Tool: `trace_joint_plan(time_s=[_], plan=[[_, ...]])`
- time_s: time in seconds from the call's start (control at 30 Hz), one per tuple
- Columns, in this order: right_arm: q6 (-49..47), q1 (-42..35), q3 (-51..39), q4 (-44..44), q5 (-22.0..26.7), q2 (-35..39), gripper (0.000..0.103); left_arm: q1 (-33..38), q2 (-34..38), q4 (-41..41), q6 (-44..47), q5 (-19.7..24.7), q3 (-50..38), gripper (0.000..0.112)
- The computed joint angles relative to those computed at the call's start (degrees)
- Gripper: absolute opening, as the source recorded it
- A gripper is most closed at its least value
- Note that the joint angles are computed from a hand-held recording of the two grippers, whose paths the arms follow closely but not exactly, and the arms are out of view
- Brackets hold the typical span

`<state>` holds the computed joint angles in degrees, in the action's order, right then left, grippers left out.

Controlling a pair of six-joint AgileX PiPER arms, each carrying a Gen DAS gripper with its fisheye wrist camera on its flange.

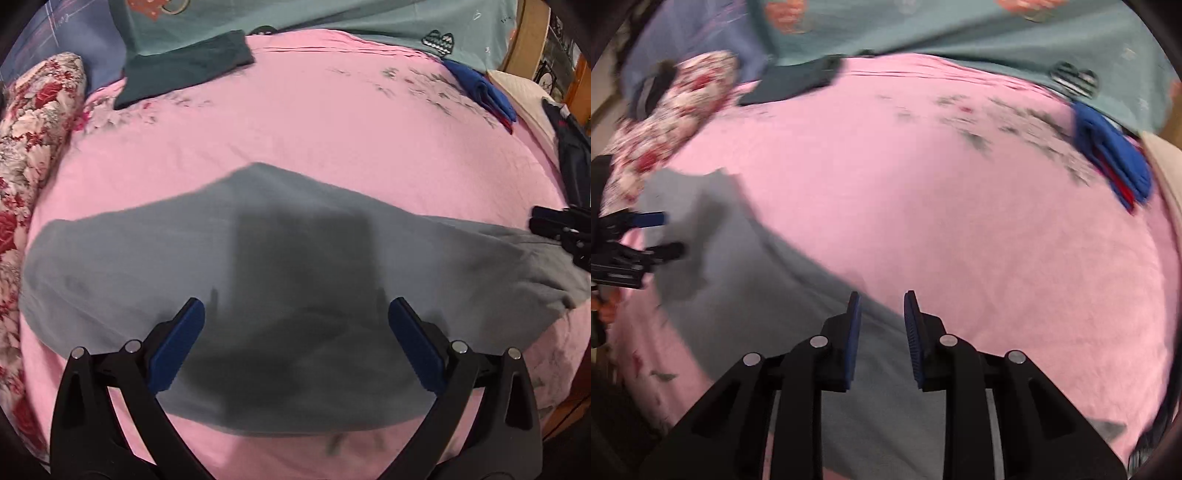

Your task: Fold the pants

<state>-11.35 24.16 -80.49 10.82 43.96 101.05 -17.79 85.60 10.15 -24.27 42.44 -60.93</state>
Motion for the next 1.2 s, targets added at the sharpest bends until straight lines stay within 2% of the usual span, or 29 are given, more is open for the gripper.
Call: trace_joint_plan(time_s=[0.13,0.27,0.37,0.4,0.43,0.5,0.6,0.63,0.7,0.73,0.8,0.87,0.9,0.93,0.97,1.03,1.13,1.2], plan=[[-9.7,1.3,-5.8,1.8,4.1,6.0,0.022,-4.4,1.4,-0.7,-2.7,-0.2,-0.9,0.101],[-20.9,-0.2,-11.7,7.9,11.5,10.0,0.020,-7.5,4.0,-1.1,-4.8,-0.4,-2.1,0.101],[-24.6,0.1,-14.5,7.7,14.8,11.9,0.020,-8.9,6.2,-0.2,-6.4,0.0,-3.5,0.101],[-24.7,-0.2,-15.5,7.8,16.1,12.5,0.016,-9.4,6.8,0.8,-7.6,0.2,-3.8,0.101],[-24.6,-0.4,-17.3,7.8,17.4,13.4,0.007,-9.8,7.1,2.0,-8.7,0.3,-4.0,0.101],[-24.9,-1.1,-20.5,8.2,20.0,15.0,0.004,-11.0,7.4,4.4,-11.1,0.5,-3.9,0.101],[-22.2,-3.9,-19.9,11.6,19.4,14.3,0.004,-11.6,7.4,6.0,-12.9,0.3,-3.7,0.101],[-20.0,-4.8,-19.7,11.9,18.5,14.5,0.000,-11.9,7.3,6.8,-13.9,0.1,-3.3,0.101],[-15.1,-5.7,-17.2,9.0,14.6,14.5,0.000,-12.0,7.2,7.4,-14.1,-0.3,-2.9,0.101],[-14.3,-6.4,-16.4,10.2,14.2,14.1,0.000,-11.9,7.2,7.2,-13.8,-0.2,-2.9,0.101],[-12.2,-9.1,-13.8,14.1,14.6,11.5,0.006,-11.4,7.4,5.6,-11.9,1.0,-3.9,0.101],[-13.5,-15.1,-6.5,23.6,14.9,4.6,0.020,-11.1,7.7,4.6,-10.8,2.7,-5.3,0.101],[-13.4,-17.5,-2.5,25.7,13.8,0.8,0.034,-11.2,7.6,4.4,-10.6,2.8,-5.5,0.101],[-12.7,-21.0,3.2,27.4,12.0,-4.6,0.043,-11.5,7.4,4.0,-9.9,2.8,-5.9,0.101],[-12.1,-24.7,8.1,28.6,10.8,-9.5,0.043,-12.0,7.3,3.8,-9.1,2.9,-6.4,0.101],[-10.1,-32.9,15.2,29.6,11.6,-16.6,0.043,-13.5,7.7,3.7,-7.8,3.1,-7.8,0.101],[-10.1,-48.0,25.5,30.9,15.6,-25.4,0.044,-15.3,9.9,1.8,-5.2,3.6,-10.6,0.101],[-12.2,-55.9,29.1,31.6,18.6,-28.5,0.044,-16.5,11.6,0.6,-3.3,4.0,-12.9,0.101]])
